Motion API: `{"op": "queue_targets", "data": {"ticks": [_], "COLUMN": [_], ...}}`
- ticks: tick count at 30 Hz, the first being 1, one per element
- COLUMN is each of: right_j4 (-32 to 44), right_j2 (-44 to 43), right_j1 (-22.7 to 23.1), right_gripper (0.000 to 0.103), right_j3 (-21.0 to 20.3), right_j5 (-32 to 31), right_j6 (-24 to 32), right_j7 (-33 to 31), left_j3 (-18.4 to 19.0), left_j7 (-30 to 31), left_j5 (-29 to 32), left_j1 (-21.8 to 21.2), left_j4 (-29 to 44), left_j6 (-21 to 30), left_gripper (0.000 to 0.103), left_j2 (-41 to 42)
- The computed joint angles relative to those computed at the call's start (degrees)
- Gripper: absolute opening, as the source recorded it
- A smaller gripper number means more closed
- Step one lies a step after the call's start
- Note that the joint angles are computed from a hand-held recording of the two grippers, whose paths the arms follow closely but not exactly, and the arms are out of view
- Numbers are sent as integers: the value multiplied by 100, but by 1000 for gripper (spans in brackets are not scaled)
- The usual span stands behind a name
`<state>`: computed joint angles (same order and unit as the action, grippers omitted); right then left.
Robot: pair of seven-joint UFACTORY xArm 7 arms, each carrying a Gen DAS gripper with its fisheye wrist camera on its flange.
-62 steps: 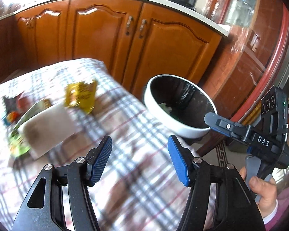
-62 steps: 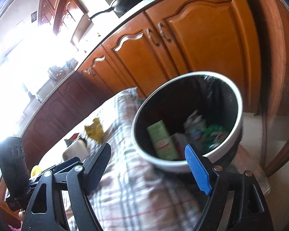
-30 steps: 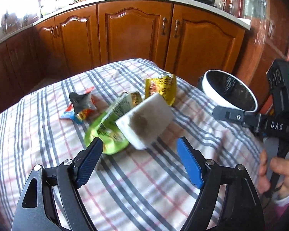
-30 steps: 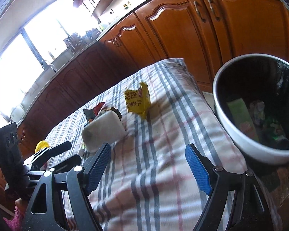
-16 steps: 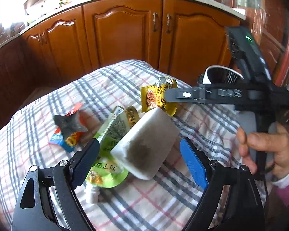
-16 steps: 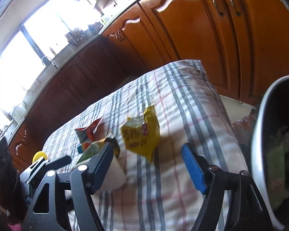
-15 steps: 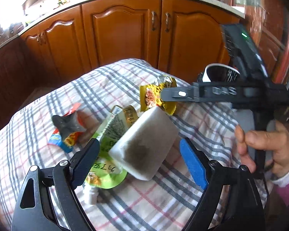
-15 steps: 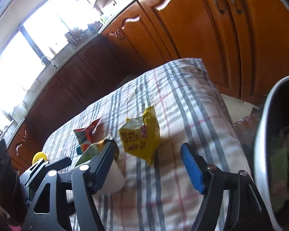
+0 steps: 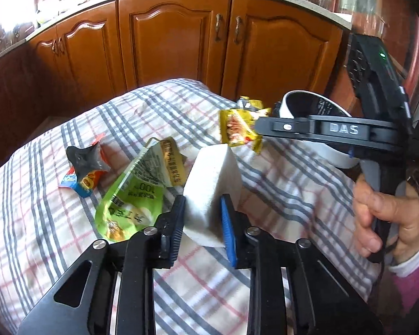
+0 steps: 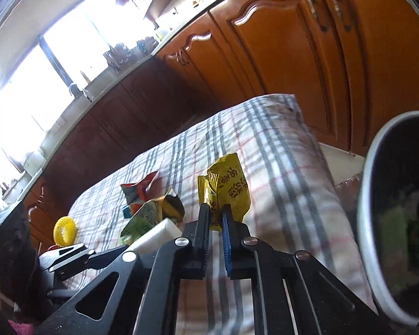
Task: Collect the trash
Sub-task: 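Grasp the white foam block with the left tool while the right tool grasps the yellow snack bag, then carry both items over the bin and open both tools to release them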
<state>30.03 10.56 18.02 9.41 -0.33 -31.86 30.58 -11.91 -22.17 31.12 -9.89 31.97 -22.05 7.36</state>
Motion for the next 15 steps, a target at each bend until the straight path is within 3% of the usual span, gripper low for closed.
{"op": "queue_targets", "data": {"ticks": [2, 6, 15], "right_j4": [-305, -1017, -2212], "right_j2": [-237, -838, -2207], "right_j1": [36, 158, 335], "right_gripper": [8, 8, 7], "right_j3": [-1, 17, 493], "right_j5": [128, 588, 2074], "right_j6": [-128, -403, -540], "right_j7": [13, -77, -496], "left_j3": [-8, -76, -105], "left_j7": [11, -573, -371], "left_j5": [-124, 344, -338], "left_j1": [-80, -34, -810], "left_j4": [-109, -195, -265], "left_j6": [-87, -338, -442], "left_gripper": [20, 20, 20], "left_j2": [-72, -153, -279]}}
